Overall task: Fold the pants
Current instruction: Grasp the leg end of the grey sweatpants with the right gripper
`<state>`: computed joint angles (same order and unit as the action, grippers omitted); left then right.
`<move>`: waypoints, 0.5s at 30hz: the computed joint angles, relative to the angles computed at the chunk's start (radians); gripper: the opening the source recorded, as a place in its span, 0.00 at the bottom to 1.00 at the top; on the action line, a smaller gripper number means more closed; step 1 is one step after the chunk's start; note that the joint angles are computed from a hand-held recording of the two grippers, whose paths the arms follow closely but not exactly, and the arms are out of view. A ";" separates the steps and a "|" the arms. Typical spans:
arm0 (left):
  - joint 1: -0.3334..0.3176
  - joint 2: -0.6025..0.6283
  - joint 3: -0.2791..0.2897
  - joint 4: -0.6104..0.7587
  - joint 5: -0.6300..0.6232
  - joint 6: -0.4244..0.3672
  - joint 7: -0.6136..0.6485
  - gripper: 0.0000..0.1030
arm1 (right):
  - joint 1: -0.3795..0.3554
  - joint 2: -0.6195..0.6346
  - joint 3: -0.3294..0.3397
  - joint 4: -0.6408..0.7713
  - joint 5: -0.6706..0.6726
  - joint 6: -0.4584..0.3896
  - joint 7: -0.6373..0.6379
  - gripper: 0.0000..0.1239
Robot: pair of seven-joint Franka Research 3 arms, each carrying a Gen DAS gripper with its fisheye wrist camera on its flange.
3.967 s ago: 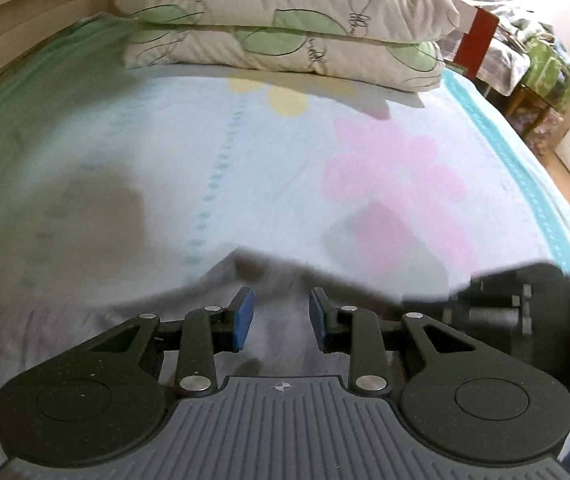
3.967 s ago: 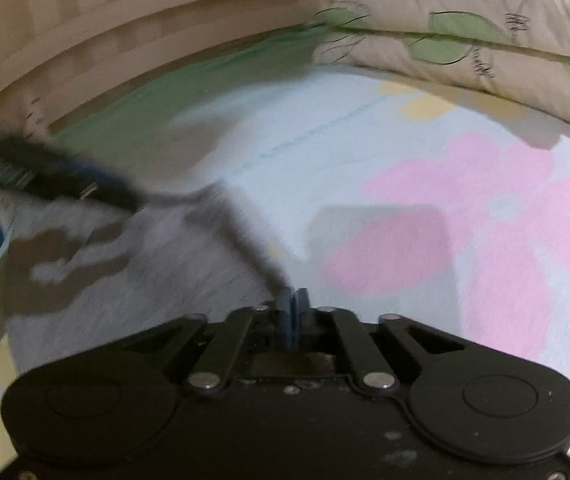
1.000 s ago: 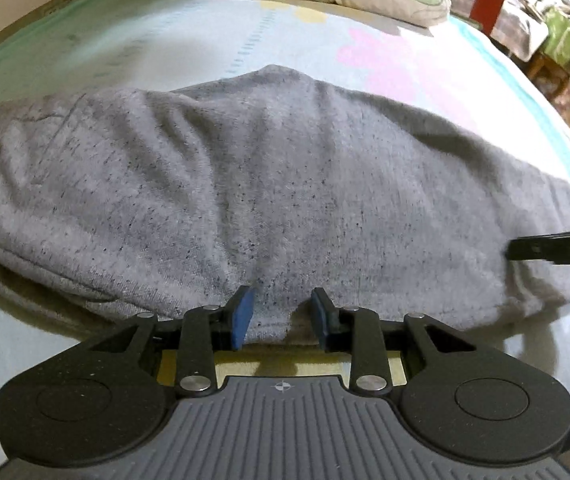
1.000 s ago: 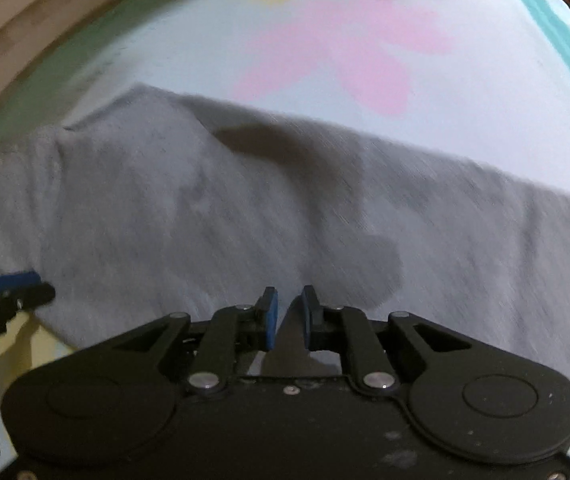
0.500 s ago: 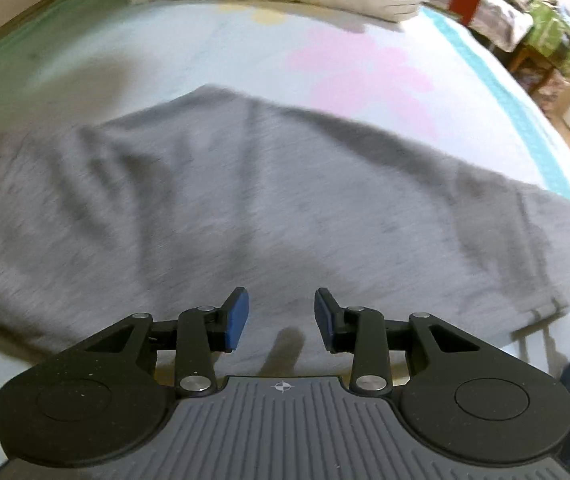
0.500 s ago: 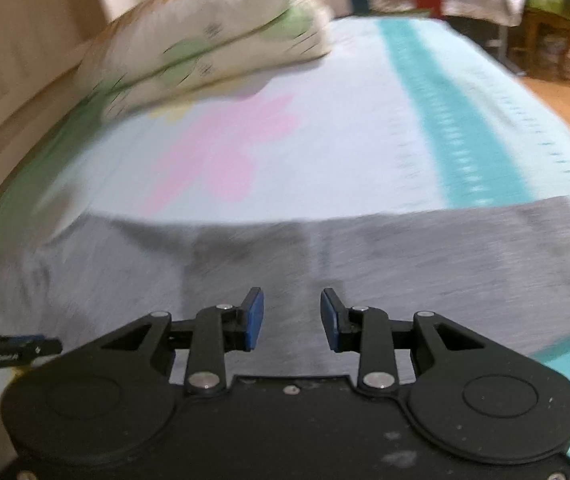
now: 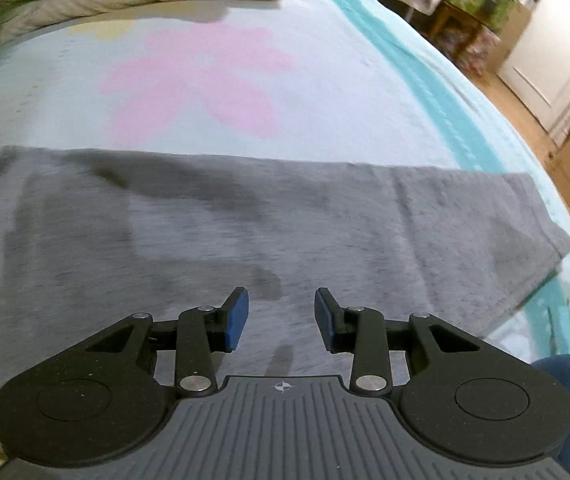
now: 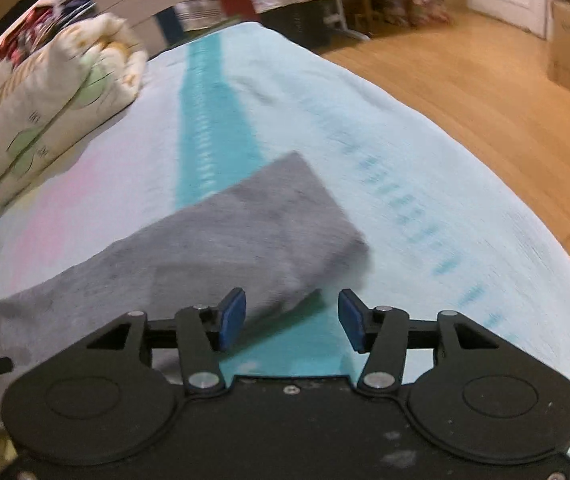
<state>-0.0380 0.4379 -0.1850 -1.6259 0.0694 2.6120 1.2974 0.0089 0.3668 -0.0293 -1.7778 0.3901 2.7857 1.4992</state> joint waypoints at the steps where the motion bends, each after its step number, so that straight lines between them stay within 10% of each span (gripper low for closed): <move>1: -0.007 0.021 -0.002 0.026 0.005 -0.013 0.003 0.34 | -0.011 0.009 0.013 -0.002 0.026 0.016 -0.011 0.48; 15: -0.011 0.095 -0.009 0.105 -0.004 -0.087 0.015 0.37 | -0.183 0.255 0.154 0.302 0.390 -0.111 -0.224 0.57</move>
